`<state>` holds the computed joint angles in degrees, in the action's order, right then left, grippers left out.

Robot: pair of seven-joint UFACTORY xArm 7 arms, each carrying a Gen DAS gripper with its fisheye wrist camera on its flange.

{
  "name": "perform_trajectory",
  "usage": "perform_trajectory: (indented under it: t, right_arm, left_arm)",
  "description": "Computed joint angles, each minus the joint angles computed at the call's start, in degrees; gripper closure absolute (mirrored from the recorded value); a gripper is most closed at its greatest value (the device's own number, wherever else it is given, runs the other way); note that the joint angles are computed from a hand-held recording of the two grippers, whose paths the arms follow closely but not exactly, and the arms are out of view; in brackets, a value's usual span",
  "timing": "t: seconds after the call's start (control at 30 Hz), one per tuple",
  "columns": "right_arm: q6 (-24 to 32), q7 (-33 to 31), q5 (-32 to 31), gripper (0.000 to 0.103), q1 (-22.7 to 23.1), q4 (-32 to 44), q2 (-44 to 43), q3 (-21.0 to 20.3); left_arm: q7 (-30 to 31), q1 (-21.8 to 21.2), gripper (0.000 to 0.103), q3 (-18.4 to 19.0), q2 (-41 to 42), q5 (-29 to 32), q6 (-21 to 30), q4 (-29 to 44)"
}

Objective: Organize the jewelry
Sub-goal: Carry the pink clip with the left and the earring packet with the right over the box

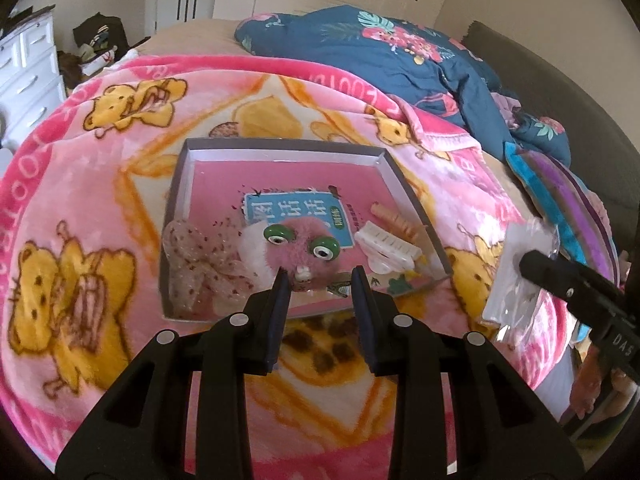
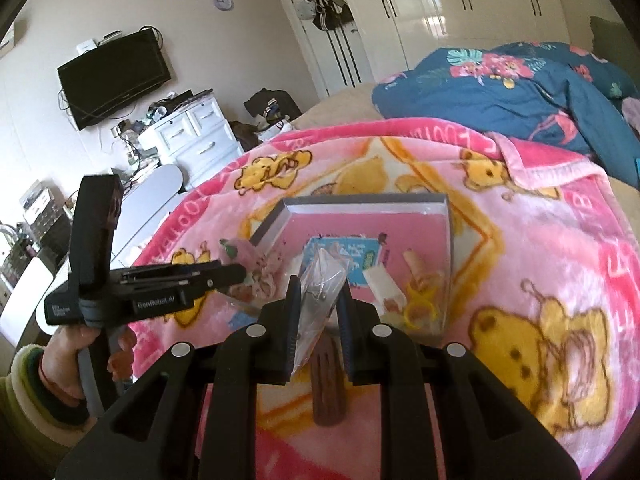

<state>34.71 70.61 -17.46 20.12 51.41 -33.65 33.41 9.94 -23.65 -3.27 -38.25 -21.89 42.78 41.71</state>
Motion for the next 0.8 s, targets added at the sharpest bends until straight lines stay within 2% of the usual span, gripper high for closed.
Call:
perform_trajectory:
  t: [0.5, 0.8]
  right_arm:
    - [-1.19, -1.21, -4.59, 0.086, -3.36, 2.29, 5.82, -2.89]
    - [-2.01, -0.60, -5.17, 0.086, -3.47, -0.28, 7.36, -5.80]
  left_arm:
    - [1.77, 1.74, 0.080, 1.97, 6.43, -1.92, -2.66, 1.47]
    - [1.74, 1.91, 0.080, 0.27, 11.12, -1.75, -4.89, 3.27]
